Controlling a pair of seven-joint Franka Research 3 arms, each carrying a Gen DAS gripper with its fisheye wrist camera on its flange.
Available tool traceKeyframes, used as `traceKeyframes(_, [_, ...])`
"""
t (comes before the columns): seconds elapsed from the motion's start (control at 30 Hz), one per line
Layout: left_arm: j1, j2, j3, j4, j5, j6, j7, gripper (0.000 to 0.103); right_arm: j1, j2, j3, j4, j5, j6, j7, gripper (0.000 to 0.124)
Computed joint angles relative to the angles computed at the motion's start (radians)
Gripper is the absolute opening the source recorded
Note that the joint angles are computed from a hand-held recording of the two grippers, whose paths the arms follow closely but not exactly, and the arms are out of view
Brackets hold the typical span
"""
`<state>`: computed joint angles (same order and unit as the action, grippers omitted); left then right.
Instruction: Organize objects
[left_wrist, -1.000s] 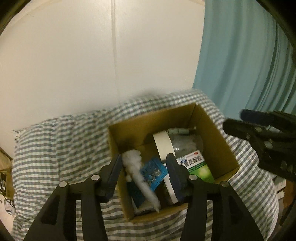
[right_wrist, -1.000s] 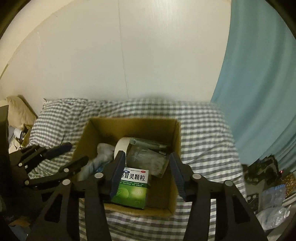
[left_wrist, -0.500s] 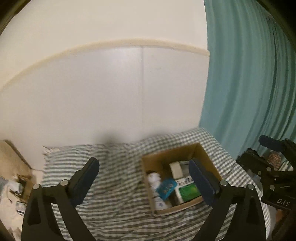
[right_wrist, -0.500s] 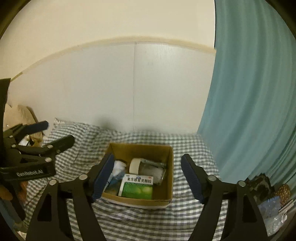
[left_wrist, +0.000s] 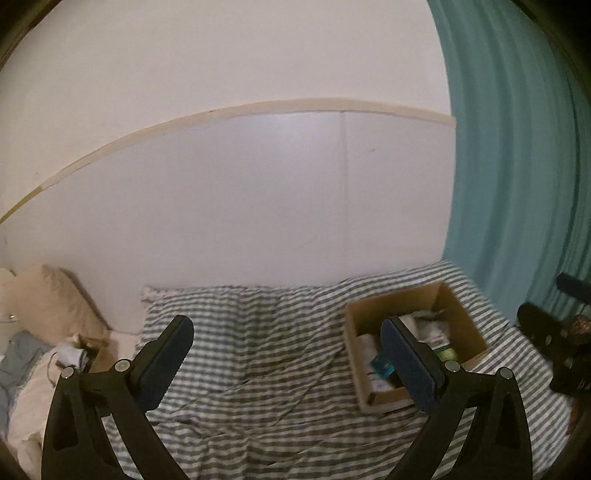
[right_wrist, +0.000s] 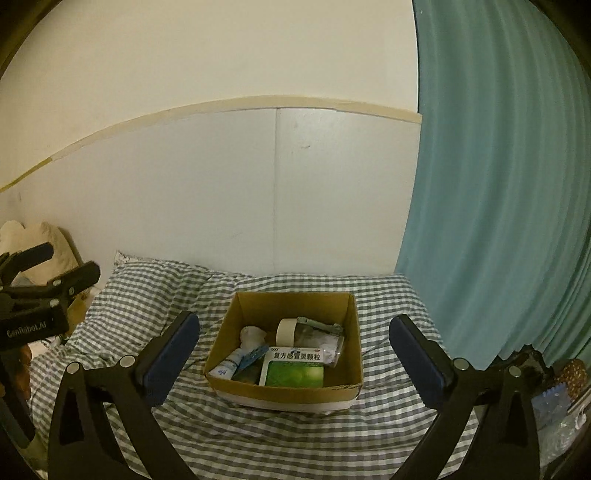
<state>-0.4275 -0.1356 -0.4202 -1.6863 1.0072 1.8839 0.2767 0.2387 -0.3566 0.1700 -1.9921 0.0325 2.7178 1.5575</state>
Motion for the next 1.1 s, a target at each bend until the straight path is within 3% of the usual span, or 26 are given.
traceKeyframes(0.23, [0.004, -0.004, 0.001, -0.05, 0.015, -0.025, -0.069, 0.103, -0.018, 0.04, 0.022, -0.044, -0.046, 0.053, 0.054, 0.103])
traceKeyframes(0.33, [0.007, -0.014, 0.011, -0.077, 0.001, 0.017, -0.098, 0.103, -0.023, 0.056, 0.029, -0.049, -0.074, 0.049, 0.078, 0.103])
traceKeyframes(1.1, [0.003, 0.006, 0.014, -0.079, -0.03, 0.02, -0.084, 0.103, -0.005, 0.085, 0.021, -0.039, -0.157, 0.035, 0.135, 0.103])
